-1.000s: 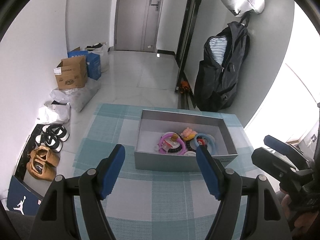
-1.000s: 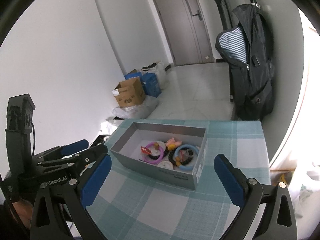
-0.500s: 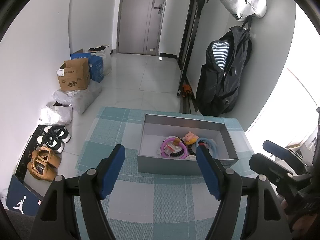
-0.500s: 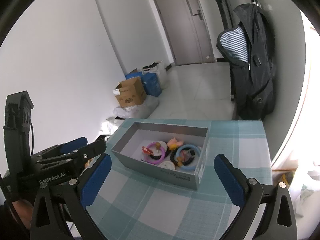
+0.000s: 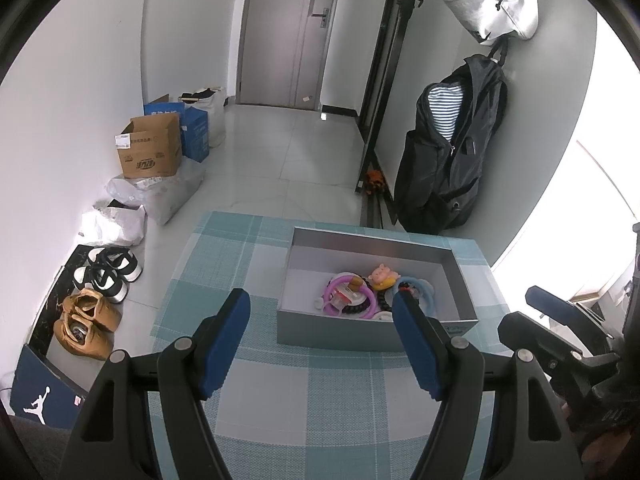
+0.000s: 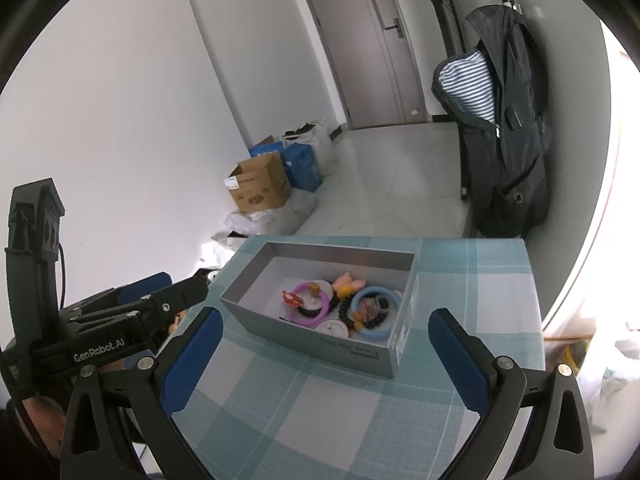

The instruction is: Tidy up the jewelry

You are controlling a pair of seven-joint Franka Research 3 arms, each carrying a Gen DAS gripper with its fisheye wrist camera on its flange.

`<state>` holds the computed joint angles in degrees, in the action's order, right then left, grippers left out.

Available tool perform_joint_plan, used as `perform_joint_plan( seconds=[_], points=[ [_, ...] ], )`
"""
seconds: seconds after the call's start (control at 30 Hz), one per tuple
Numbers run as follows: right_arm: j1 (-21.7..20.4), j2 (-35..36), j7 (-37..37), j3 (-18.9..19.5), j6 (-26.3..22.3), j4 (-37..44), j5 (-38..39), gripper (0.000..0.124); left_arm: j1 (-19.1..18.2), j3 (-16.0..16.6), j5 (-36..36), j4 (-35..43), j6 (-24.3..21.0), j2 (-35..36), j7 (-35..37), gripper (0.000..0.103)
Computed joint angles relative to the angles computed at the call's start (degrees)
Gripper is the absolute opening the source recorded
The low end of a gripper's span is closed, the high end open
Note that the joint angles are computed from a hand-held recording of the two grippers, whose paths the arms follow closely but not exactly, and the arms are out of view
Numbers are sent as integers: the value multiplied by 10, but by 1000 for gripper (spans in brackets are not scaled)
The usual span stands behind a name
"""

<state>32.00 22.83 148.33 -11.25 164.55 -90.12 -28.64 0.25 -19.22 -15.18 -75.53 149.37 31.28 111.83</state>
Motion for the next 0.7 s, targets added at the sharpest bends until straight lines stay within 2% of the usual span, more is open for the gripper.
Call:
perform_joint_plan(
  seconds=[0.17, 0.7],
  points=[
    [1, -1, 1, -1, -1, -3, 1, 103, -1, 2, 0, 4, -9, 2, -7, 69],
    [-1, -8, 13, 1, 0, -7, -11, 103, -3, 0, 6, -1, 1, -1, -10, 69]
  ],
)
